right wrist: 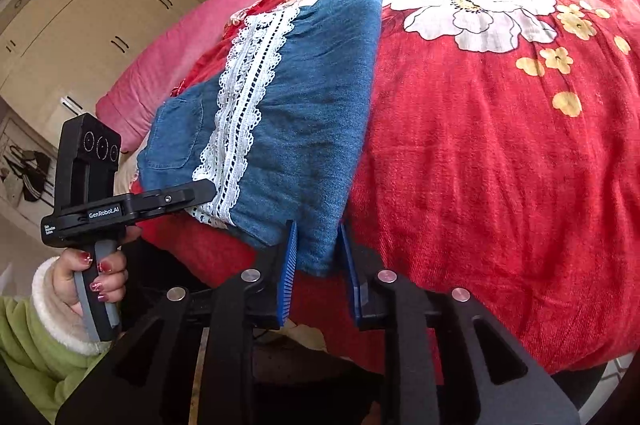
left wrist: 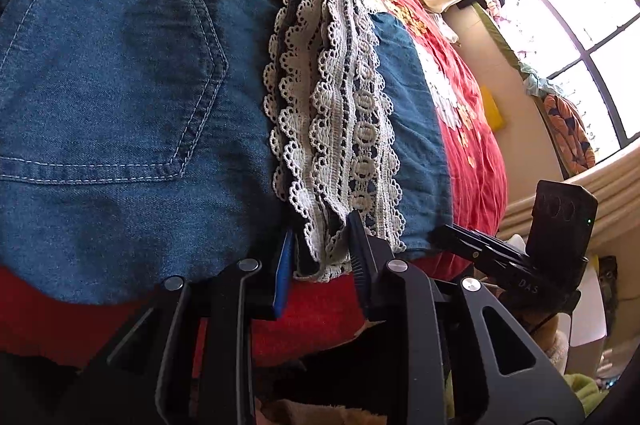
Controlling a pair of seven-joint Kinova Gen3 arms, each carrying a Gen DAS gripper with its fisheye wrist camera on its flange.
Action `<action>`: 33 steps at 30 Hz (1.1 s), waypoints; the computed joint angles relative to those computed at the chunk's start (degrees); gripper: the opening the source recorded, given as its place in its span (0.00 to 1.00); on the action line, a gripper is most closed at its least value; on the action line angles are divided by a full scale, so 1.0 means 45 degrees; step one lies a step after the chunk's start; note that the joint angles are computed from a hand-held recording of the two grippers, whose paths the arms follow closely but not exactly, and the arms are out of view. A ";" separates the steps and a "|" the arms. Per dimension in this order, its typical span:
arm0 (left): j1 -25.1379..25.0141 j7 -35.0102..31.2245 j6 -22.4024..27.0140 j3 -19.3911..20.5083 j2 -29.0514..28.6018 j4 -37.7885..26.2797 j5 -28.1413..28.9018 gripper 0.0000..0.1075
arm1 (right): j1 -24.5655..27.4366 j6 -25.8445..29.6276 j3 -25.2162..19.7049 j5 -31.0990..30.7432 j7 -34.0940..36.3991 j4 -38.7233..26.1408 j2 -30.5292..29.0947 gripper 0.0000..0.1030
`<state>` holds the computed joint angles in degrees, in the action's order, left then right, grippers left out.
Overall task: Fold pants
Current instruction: 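Open both grippers and pull them back from the folded leg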
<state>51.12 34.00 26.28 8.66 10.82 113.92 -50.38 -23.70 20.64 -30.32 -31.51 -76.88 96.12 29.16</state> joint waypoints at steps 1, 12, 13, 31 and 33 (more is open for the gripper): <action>-0.0007 -0.0036 -0.0002 0.0004 -0.0004 0.0020 -0.0012 0.18 | -0.0045 -0.0055 0.0117 0.0005 -0.0118 0.0103 -0.0139 0.23; 0.0146 0.0554 0.0487 0.0270 -0.0359 0.0178 -0.0581 0.26 | -0.1211 -0.0221 0.1208 0.1275 -0.1432 -0.0002 -0.1297 0.33; 0.0102 0.0497 0.0699 0.0400 -0.0388 0.0127 -0.0506 0.28 | -0.1448 -0.0134 0.1374 0.1470 -0.1587 -0.0205 -0.1265 0.33; 0.0135 -0.1447 0.3706 0.1176 0.0075 -0.1062 0.0882 0.37 | -0.4813 0.3283 0.3794 0.5435 -0.4655 -0.4483 0.1087 0.34; 0.0179 -0.1457 0.3656 0.1118 0.0105 -0.1024 0.0837 0.37 | -0.4747 0.3162 0.3710 0.5469 -0.4708 -0.4415 0.1097 0.34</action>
